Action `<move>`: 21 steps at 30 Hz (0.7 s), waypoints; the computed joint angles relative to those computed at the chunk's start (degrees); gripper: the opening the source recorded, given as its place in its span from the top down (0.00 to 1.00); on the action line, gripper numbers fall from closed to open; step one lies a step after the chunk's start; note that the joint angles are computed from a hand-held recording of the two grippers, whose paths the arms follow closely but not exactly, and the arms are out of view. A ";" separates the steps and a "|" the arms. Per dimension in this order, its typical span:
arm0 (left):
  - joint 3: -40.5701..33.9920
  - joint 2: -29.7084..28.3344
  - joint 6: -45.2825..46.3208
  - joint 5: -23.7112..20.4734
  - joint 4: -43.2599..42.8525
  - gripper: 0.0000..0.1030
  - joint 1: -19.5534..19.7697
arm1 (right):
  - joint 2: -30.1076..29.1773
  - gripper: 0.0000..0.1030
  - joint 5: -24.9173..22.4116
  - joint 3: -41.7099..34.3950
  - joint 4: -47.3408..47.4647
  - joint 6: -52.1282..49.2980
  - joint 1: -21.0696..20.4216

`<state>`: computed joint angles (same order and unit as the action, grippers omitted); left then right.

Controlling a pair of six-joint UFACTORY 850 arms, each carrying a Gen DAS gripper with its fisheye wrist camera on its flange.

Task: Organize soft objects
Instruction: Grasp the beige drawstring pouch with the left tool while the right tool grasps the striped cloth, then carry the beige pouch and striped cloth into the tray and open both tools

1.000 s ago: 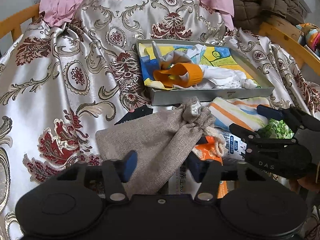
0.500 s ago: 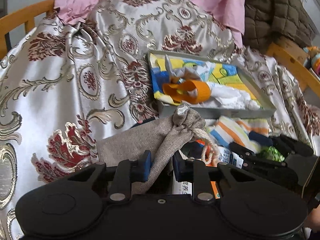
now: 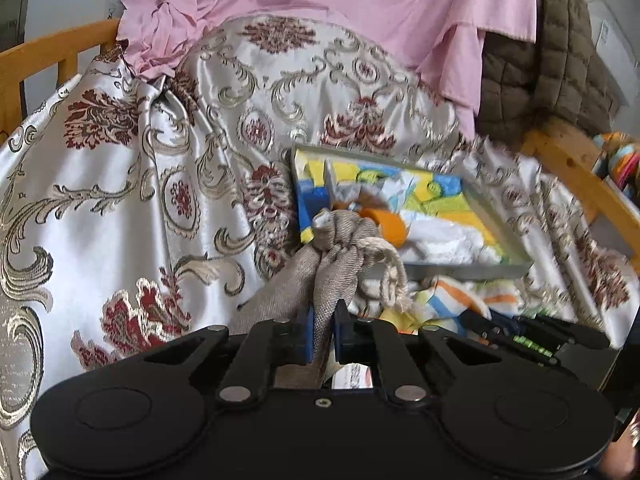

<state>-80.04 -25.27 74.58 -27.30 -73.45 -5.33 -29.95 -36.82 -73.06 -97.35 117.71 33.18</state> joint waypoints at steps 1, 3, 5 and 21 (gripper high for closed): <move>-0.01 0.01 0.84 -0.84 -1.47 0.91 0.32 | 0.24 0.90 -0.02 0.19 -0.61 1.08 0.03; 0.09 0.13 2.50 -1.81 -4.20 0.92 0.73 | 0.91 0.90 -0.14 0.65 -1.82 3.48 0.06; 0.37 0.26 4.07 -2.35 -6.16 0.92 0.89 | 1.68 0.90 -0.29 1.15 -3.09 5.75 0.03; 3.46 1.48 19.87 -11.65 -21.84 0.92 1.93 | 6.73 0.91 -3.45 5.16 -18.09 21.47 1.00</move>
